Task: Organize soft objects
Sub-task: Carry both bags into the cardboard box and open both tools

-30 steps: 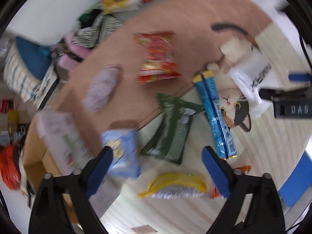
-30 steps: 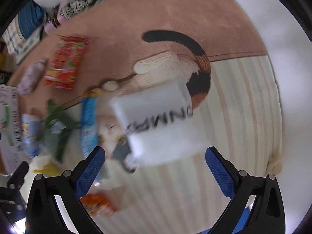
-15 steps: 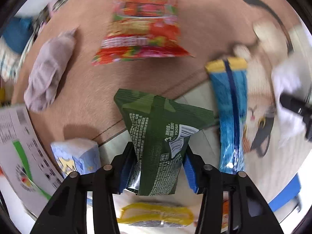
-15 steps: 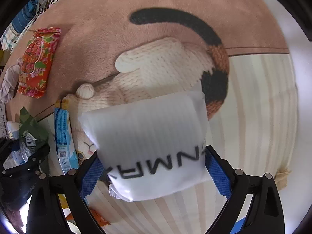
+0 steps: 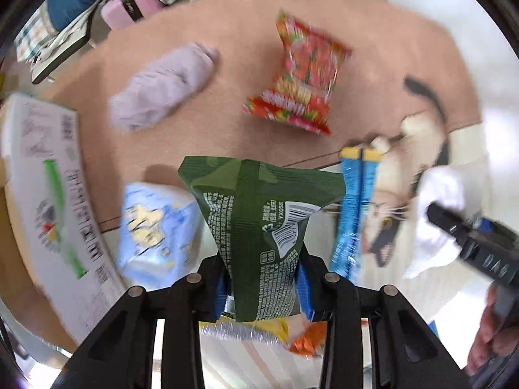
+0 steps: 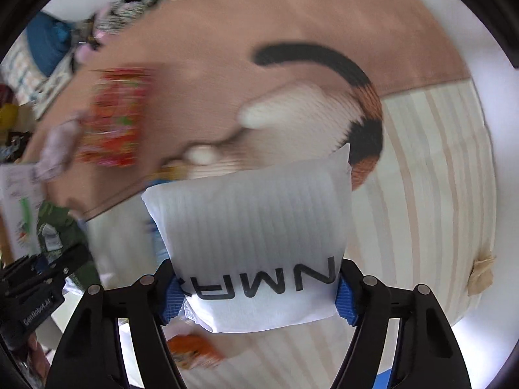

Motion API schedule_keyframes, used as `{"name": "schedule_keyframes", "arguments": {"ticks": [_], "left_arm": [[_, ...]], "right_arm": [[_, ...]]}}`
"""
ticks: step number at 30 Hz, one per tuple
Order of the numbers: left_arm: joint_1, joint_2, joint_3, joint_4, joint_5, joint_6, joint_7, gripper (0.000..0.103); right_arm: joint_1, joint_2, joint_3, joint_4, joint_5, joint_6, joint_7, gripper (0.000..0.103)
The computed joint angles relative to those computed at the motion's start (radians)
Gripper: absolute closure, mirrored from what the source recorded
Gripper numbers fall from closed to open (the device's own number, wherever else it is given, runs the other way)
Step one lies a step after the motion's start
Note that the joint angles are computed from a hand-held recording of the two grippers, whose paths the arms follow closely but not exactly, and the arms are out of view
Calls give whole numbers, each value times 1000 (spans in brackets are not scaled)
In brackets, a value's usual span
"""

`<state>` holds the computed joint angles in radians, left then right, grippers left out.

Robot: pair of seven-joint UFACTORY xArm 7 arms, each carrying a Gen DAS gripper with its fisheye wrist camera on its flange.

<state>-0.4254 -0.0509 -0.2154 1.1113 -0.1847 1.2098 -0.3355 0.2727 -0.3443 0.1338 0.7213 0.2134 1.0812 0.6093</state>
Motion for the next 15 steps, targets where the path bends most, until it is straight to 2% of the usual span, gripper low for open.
{"name": "schedule_keyframes", "arguments": {"ticks": [2,4,7,10,14,15], "left_arm": [[26,-105,31,-34,-35,20,23,71],[52,-195,56,-73,-54,30,37,71],[116,-283,110,-31,-38,127,58,71],[188,-348,168,-40,-18,187,123,71],[298,-343,246,0,25,249,222,71],[315,-331,245,-9,28,232,232,71]], "right_arm": [[27,-14,25,43,13,-2,13,27],[59,2,58,151,17,32,45,27],[122,76,129,313,19,18,121,27],[198,235,198,506,-30,-34,216,27],[325,526,229,868,-174,14,335,27],[360,592,223,949,-204,31,360,27]]}}
